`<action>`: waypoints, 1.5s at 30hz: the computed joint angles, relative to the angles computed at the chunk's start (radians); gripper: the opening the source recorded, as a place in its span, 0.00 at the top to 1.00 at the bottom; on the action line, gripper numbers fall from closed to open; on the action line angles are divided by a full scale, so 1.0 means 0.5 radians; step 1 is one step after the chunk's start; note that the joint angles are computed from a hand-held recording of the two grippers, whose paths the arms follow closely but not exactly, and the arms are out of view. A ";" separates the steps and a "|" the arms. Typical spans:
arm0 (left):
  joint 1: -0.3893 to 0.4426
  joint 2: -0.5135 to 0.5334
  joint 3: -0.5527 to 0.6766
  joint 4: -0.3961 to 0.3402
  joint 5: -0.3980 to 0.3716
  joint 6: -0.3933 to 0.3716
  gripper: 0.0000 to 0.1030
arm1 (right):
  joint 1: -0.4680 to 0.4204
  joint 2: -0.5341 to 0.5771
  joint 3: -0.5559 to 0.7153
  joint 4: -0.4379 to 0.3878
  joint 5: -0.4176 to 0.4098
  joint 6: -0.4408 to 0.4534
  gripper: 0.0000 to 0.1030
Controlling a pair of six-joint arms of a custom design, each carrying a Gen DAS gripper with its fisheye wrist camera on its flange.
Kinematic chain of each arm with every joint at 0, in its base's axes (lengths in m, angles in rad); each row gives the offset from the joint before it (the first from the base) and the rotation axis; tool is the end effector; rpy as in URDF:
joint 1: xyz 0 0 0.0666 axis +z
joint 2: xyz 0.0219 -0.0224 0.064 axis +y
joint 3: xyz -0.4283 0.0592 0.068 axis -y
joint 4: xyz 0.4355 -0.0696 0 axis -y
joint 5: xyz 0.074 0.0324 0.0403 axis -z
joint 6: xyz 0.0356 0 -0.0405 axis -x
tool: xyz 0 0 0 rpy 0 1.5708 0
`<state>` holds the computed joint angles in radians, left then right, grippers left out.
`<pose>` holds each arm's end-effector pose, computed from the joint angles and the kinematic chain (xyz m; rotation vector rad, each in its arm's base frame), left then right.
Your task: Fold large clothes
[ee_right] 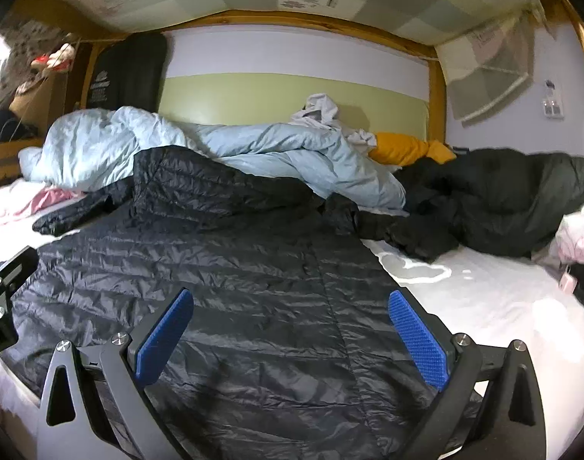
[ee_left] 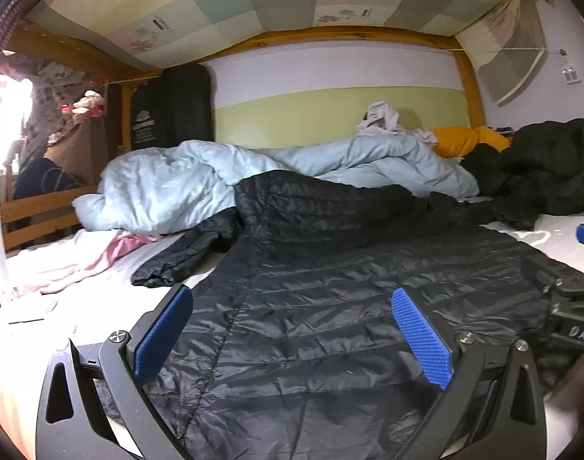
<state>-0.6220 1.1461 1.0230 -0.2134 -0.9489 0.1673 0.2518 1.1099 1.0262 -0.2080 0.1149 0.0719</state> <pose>0.3652 -0.2267 0.4639 -0.2164 1.7633 0.3359 0.4185 0.1030 0.4764 -0.2211 1.8474 0.0177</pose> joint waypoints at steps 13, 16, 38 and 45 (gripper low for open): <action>-0.016 -0.003 0.000 0.020 -0.028 -0.023 0.00 | 0.020 0.016 0.032 -0.021 0.034 0.101 0.00; -0.018 -0.012 -0.005 0.030 -0.029 -0.040 0.00 | 0.014 0.023 0.041 -0.039 0.024 0.111 0.00; -0.029 -0.033 -0.016 0.036 -0.050 -0.070 0.00 | 0.033 0.018 0.028 -0.020 0.039 0.174 0.00; -0.030 -0.027 -0.011 0.030 -0.055 -0.073 0.00 | 0.037 0.018 0.026 -0.013 0.045 0.185 0.00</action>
